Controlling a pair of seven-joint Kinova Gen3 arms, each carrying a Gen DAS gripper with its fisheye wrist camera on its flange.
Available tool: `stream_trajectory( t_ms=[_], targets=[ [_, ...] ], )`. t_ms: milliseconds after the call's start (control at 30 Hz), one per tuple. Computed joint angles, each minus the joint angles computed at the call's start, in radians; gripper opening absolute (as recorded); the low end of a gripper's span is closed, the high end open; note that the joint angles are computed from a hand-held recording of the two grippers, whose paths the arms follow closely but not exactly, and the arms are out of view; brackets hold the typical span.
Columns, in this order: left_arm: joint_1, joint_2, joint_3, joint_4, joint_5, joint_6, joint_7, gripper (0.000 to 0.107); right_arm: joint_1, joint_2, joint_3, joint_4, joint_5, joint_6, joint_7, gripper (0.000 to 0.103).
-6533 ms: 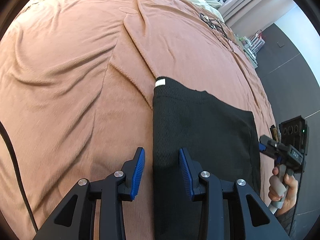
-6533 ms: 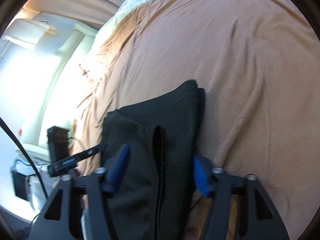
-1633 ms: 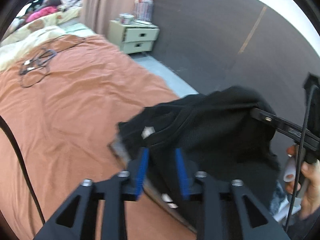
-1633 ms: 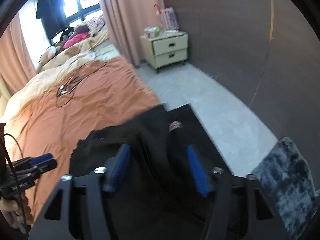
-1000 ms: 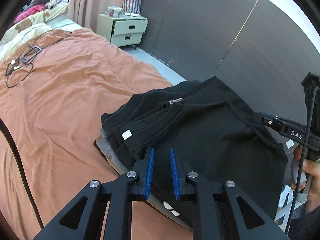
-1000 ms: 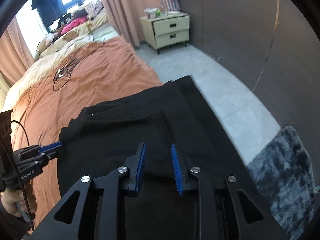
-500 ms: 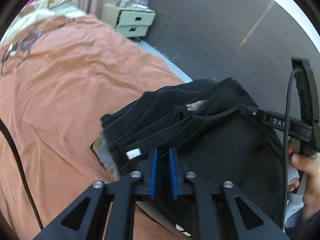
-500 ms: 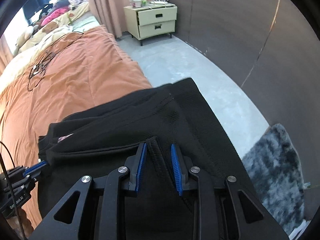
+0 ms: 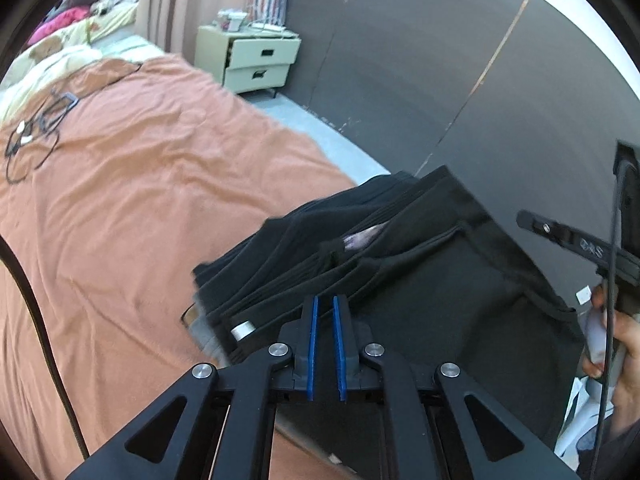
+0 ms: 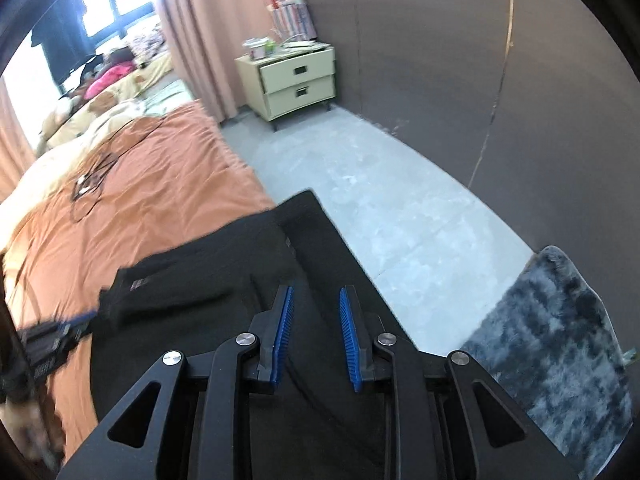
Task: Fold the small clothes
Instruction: 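Lower the shirt onto the stack and open both tools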
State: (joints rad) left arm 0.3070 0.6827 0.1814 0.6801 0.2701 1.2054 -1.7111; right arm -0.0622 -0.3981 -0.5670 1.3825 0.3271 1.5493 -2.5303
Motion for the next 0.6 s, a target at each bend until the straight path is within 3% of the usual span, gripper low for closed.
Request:
stream_trajectory(
  t_ms=[233,500,600],
  targets=[
    [0.079,0.087,-0.018,-0.164,-0.058,0.073,-0.024,0.009,-0.018,-0.078,0.06,0.043,-0.079,0.041,0.083,0.02],
    [0.103,0.176,-0.046,-0.331,-0.082,0.142,0.048,0.009,0.077,-0.07,0.0,0.032,-0.069,0.092,0.084,0.02],
    [0.106,0.14,-0.058,-0.281,-0.095,0.114,0.056,0.01,0.128,-0.064,-0.05,0.0,-0.048,0.124,0.044,0.02]
  ],
)
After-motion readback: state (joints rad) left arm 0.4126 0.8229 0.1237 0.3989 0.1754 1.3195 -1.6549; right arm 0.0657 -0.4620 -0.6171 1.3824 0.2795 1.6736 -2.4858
